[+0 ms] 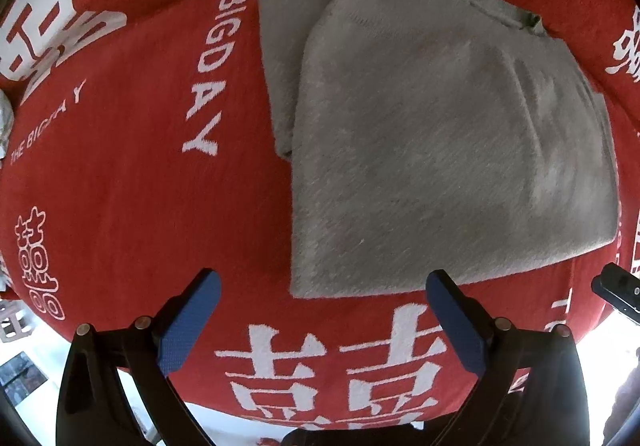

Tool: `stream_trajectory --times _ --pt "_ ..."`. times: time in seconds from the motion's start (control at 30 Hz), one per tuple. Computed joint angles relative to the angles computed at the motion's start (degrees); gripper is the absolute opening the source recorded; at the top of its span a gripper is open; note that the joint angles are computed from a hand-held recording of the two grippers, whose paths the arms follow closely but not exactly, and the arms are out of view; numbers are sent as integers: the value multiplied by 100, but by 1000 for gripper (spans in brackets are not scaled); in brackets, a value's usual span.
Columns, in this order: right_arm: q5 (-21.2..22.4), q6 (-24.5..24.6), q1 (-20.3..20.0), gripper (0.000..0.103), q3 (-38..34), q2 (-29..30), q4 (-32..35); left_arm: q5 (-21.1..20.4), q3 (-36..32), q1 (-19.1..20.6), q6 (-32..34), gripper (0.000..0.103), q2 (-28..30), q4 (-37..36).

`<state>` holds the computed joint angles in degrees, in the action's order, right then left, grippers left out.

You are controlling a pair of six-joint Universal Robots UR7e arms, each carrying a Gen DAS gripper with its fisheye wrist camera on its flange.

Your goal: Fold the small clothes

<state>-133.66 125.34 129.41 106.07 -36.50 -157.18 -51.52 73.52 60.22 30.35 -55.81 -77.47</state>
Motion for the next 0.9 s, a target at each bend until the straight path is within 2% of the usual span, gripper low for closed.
stream_trajectory --times 0.4,0.57,0.63,0.73,0.83,0.9 --pt "115 -582 -211 84 -199 471 -1299 239 -744 362 128 103 352 454" --pt "199 -786 -306 84 -273 591 -1623 274 -1193 478 119 103 748 595" --pt "201 -840 -334 84 -293 644 -1799 388 -1608 573 139 103 1046 700" --pt "199 -888 -356 84 -325 677 -1881 527 -1873 640 311 103 1240 564" --pt "239 -960 -388 84 -375 698 -1895 657 -2323 739 140 103 1513 917" --pt "260 -979 -411 84 -404 718 -1917 685 -2816 821 -16 103 1797 1470"
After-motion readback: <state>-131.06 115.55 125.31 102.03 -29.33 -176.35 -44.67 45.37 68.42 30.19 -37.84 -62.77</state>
